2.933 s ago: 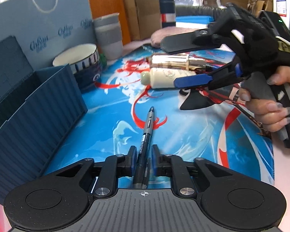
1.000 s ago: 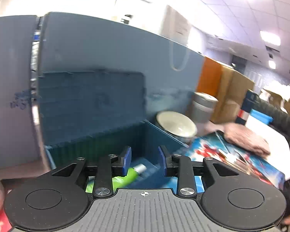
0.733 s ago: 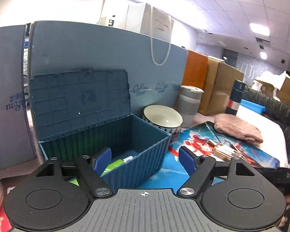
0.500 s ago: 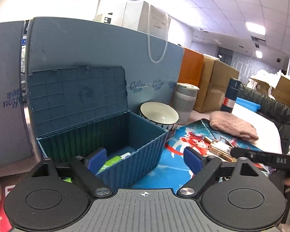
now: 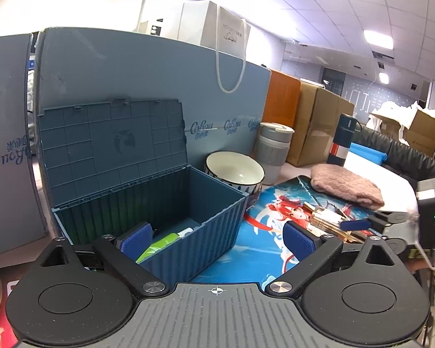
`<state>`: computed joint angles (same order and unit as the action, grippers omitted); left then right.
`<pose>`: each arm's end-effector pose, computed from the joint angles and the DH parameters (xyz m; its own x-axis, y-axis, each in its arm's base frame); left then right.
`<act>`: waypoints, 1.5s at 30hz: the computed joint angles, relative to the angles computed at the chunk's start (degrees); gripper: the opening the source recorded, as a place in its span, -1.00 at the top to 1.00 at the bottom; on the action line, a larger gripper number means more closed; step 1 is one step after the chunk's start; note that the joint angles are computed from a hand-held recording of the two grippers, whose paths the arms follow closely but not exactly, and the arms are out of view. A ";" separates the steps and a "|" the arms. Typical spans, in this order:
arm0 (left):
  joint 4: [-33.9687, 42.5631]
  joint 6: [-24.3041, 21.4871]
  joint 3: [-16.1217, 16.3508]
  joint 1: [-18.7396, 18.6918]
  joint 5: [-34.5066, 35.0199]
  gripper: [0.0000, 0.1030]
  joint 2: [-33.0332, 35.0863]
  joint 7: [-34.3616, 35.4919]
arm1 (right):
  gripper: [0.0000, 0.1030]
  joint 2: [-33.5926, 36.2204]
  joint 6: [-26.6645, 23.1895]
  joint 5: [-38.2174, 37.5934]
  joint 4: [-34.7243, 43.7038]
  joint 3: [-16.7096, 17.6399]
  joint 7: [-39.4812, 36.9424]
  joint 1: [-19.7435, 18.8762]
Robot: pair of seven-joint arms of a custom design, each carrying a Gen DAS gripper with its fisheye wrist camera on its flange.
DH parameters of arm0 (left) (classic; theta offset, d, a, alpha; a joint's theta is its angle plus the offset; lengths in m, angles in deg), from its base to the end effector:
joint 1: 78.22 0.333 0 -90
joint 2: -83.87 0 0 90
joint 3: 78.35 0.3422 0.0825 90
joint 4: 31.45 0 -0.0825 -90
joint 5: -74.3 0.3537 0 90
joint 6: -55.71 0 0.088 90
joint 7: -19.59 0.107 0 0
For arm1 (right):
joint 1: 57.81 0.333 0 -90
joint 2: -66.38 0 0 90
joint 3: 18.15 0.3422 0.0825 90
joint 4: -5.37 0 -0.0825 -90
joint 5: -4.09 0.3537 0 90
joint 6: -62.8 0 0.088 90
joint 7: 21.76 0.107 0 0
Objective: Organize rigid objects
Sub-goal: 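Lower the right gripper onto the cream lotion bottle and grasp it, then carry the cream lotion bottle with the right gripper into the box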
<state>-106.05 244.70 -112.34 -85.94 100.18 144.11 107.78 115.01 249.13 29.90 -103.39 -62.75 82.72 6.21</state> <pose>0.6793 -0.3925 0.3326 -0.6579 -0.7331 0.1724 -0.4271 0.1746 -0.8872 0.6097 0.2766 0.2923 -0.0222 -0.9957 0.0895 -0.6477 -0.0539 -0.7600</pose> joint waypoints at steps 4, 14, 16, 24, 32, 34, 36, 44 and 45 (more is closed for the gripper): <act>-0.11 -0.07 -1.24 0.91 0.52 -0.92 0.42 0.55 | -0.63 -1.32 -1.84 -3.71 1.35 3.78 -2.89 -4.86; 0.49 -0.61 -1.64 1.41 -0.42 -0.92 0.89 0.39 | 0.18 -2.10 -1.23 -3.56 3.83 10.63 2.72 -12.38; 0.51 -0.63 -1.85 1.58 -0.58 -0.92 0.96 0.45 | 0.19 -2.45 0.36 -2.89 3.28 10.85 3.60 -12.00; 0.64 -0.45 -0.37 0.91 -1.13 -0.93 0.49 -0.53 | 0.22 -6.63 15.79 4.07 -0.65 17.02 2.93 -12.38; -0.03 1.02 1.31 0.67 -1.26 -0.93 -0.34 -2.66 | 0.22 -6.99 21.82 9.36 6.75 19.41 -2.12 -12.35; -0.36 1.67 1.05 1.15 -0.75 -0.93 -0.38 -3.38 | 0.22 -6.05 21.50 10.24 10.33 19.96 -3.49 -12.98; -0.67 2.55 0.95 1.55 -0.09 -0.93 -0.42 -4.21 | 0.22 -4.21 20.32 11.30 14.76 19.78 -5.40 -13.26; -1.06 4.37 4.28 1.15 0.94 -0.93 -1.54 -9.75 | 0.22 8.61 8.40 20.67 38.58 14.35 -6.60 -14.20; -0.88 4.48 5.21 0.74 0.72 -0.93 -1.68 -10.60 | 0.22 11.05 5.48 21.13 41.97 11.90 -3.82 -14.08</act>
